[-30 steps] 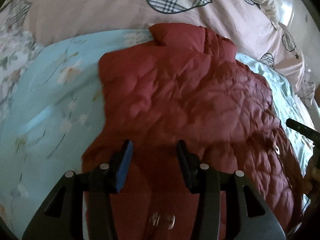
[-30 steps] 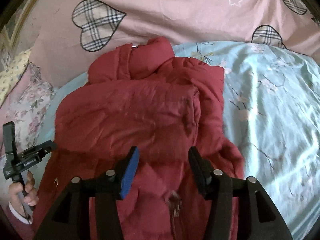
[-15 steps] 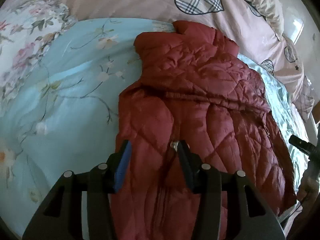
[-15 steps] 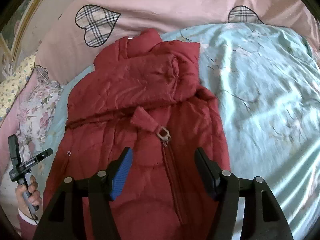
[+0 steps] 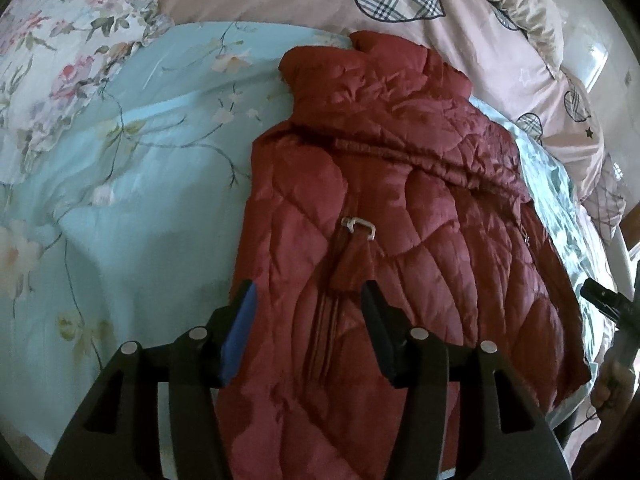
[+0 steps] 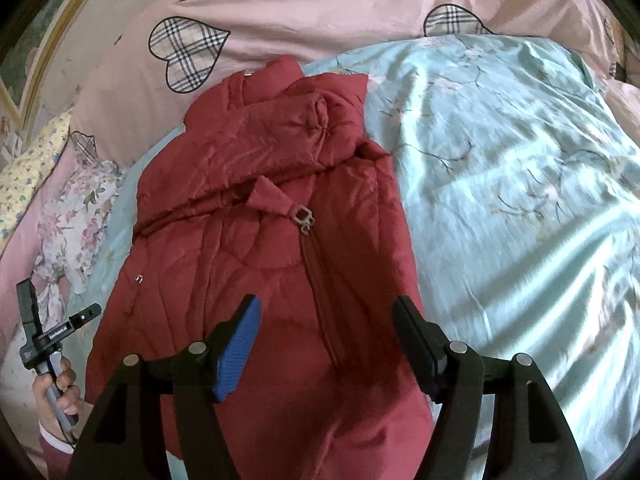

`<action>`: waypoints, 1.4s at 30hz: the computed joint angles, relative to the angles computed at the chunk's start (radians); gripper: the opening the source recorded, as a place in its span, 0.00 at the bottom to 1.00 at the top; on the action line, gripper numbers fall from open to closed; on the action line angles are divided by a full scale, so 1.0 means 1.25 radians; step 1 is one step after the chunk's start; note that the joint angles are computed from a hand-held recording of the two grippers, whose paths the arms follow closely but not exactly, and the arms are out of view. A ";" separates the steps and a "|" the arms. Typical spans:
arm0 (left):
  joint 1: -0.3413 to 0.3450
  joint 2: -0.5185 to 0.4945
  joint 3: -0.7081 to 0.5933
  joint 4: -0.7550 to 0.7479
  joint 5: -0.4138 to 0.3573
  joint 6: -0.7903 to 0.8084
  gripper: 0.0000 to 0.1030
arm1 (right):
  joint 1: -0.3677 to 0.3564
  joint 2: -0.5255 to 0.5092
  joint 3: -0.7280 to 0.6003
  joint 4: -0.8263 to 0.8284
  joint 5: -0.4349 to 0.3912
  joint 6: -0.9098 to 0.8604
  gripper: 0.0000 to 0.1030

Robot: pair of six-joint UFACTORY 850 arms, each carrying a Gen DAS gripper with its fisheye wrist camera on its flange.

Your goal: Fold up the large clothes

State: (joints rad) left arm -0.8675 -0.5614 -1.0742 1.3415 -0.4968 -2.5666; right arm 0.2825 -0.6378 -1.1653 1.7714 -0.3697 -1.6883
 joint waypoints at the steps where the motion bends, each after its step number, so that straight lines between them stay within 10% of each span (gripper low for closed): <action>1: -0.005 0.002 0.004 -0.001 0.001 -0.006 0.51 | -0.002 0.003 0.007 0.003 -0.001 -0.002 0.70; 42: -0.086 0.018 0.092 0.053 0.089 -0.166 0.64 | -0.051 0.054 0.170 -0.081 -0.089 0.056 0.73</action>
State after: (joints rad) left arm -0.9754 -0.5390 -0.9591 1.4075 -0.3853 -2.7737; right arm 0.2188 -0.5699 -0.9526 1.6705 -0.4805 -1.6184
